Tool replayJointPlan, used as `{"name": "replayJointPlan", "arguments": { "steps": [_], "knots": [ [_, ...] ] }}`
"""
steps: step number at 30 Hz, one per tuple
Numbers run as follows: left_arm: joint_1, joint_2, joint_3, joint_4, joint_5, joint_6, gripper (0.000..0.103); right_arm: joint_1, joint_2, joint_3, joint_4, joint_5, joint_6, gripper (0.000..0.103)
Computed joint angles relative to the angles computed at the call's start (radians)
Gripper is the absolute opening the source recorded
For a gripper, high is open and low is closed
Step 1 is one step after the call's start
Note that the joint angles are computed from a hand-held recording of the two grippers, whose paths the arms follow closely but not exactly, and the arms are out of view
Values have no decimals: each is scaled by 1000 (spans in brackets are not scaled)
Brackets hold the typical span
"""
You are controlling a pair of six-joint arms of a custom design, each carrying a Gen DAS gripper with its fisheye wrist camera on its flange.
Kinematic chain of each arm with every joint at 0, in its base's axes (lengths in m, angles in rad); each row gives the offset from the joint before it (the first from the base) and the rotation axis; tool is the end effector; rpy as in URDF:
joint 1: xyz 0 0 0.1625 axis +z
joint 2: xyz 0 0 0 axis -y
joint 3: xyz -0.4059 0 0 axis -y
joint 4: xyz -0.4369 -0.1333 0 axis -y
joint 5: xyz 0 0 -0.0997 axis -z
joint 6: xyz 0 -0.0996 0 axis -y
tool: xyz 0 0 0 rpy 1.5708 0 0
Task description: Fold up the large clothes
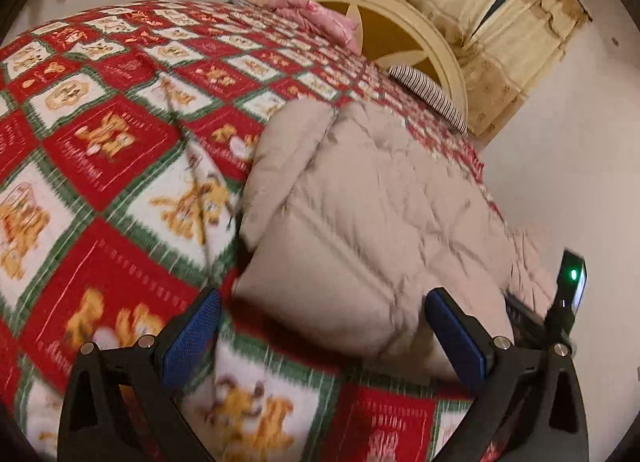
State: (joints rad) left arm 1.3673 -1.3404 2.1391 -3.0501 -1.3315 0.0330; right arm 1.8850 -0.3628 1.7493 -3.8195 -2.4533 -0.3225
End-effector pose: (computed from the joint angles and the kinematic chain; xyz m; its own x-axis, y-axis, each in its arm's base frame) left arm 0.0454 -0.5565 0.2322 -0.9759 0.0754 -0.2049 0.1894 0.7591 -0.6228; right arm 0.2305 -0.5270 -0.0884 -0.6811 0.1466 0.7173 -0.4397 0.7015 -0.5608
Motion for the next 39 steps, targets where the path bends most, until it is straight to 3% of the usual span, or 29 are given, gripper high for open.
{"name": "replayJointPlan", "arguments": {
  "steps": [6, 7, 9, 12, 15, 19, 22, 25, 29, 32, 34, 37, 39],
  "knots": [
    [9, 88, -63, -89, -49, -4, 100, 0, 4, -9, 5, 1, 0, 102],
    [9, 99, -68, -109, -65, 3, 94, 0, 4, -9, 5, 1, 0, 102],
    [0, 115, -81, -123, -60, 26, 56, 0, 3, -7, 2, 3, 0, 102],
    [-9, 104, -88, -126, -103, 89, 30, -1, 0, -3, 0, 11, 3, 102],
    [-55, 54, -66, -139, -138, 137, 26, 0, -4, -2, 0, 19, 8, 102],
    [-173, -22, -8, -169, -160, 255, 25, -10, -30, 37, -19, 79, 31, 102],
    [-295, -59, 31, -172, -129, 338, 25, -24, -69, 83, -25, 159, 70, 102],
    [-364, -37, 26, -182, -121, 368, 24, -49, -161, 178, 9, 273, 162, 99],
    [-442, 22, 18, -206, -104, 416, 24, -84, -338, 362, -2, 404, 274, 98],
    [-500, 104, 22, -252, -95, 492, 24, -94, -473, 490, -109, 378, 291, 98],
    [-535, 171, 30, -292, -86, 561, 24, -124, -545, 557, -205, 410, 314, 99],
    [-575, 298, 39, -379, -62, 696, 24, -191, -691, 647, -266, 554, 326, 99],
    [-591, 365, 48, -420, -51, 767, 24, -214, -783, 670, -216, 638, 297, 100]
  ]
}}
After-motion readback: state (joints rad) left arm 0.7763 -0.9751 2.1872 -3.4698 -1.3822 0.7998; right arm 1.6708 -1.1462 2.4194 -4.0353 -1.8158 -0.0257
